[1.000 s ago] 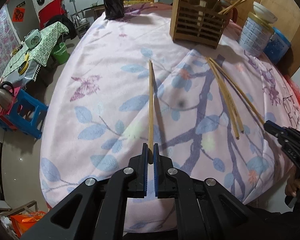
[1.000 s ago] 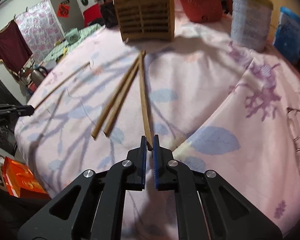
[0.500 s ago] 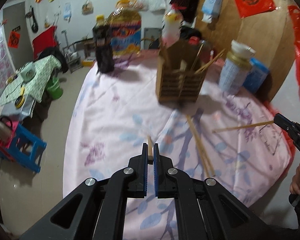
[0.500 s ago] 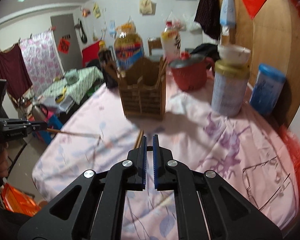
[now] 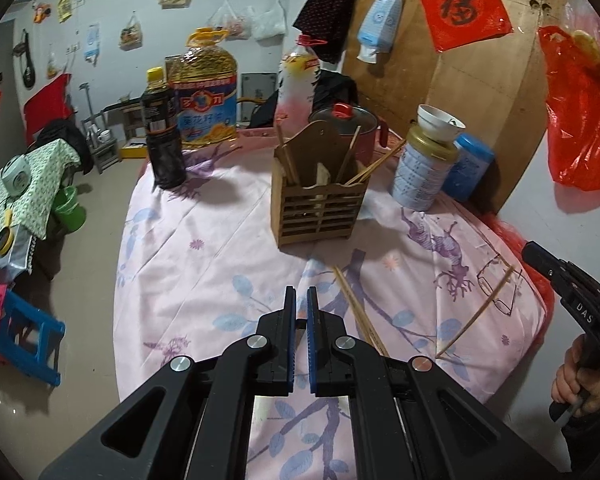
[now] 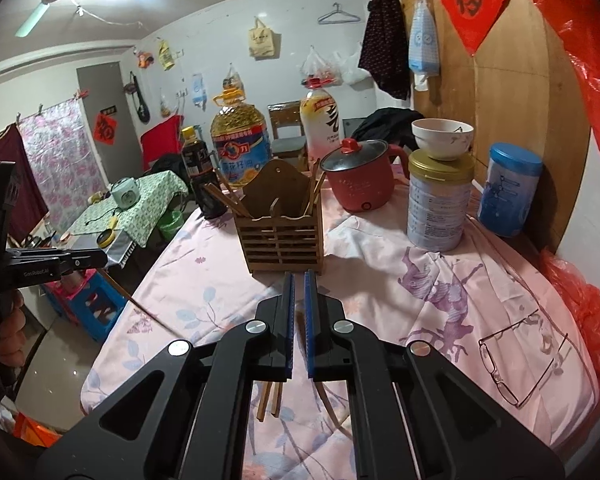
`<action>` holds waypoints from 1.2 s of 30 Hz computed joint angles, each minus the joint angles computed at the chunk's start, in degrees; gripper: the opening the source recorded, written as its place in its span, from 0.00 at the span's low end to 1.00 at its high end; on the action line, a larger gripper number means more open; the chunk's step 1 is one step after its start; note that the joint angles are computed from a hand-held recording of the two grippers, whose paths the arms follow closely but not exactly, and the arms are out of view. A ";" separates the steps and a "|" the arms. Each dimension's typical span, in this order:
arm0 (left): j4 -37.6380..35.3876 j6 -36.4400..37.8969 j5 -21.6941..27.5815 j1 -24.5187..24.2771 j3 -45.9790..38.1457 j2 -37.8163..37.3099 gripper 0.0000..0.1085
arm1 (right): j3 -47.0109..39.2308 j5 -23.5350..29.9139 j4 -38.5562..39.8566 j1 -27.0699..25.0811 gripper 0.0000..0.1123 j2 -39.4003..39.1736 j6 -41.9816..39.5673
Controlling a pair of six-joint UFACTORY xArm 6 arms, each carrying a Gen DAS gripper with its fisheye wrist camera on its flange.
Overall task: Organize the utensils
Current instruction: 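Carry both chopsticks into the wooden holder and open both tools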
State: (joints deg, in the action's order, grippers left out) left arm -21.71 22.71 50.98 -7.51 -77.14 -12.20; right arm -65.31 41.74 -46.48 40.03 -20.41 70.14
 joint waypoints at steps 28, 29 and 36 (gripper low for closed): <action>9.64 -17.23 0.02 0.91 -5.19 5.58 0.05 | -46.16 15.84 55.98 -9.30 0.26 49.82 -66.50; 9.80 -17.64 0.06 1.00 -5.17 5.55 0.05 | -49.15 17.80 55.41 -9.30 0.27 51.93 -66.93; 10.15 -18.85 0.10 1.19 -6.01 6.38 0.05 | -52.51 18.89 52.15 -8.75 0.06 54.77 -66.25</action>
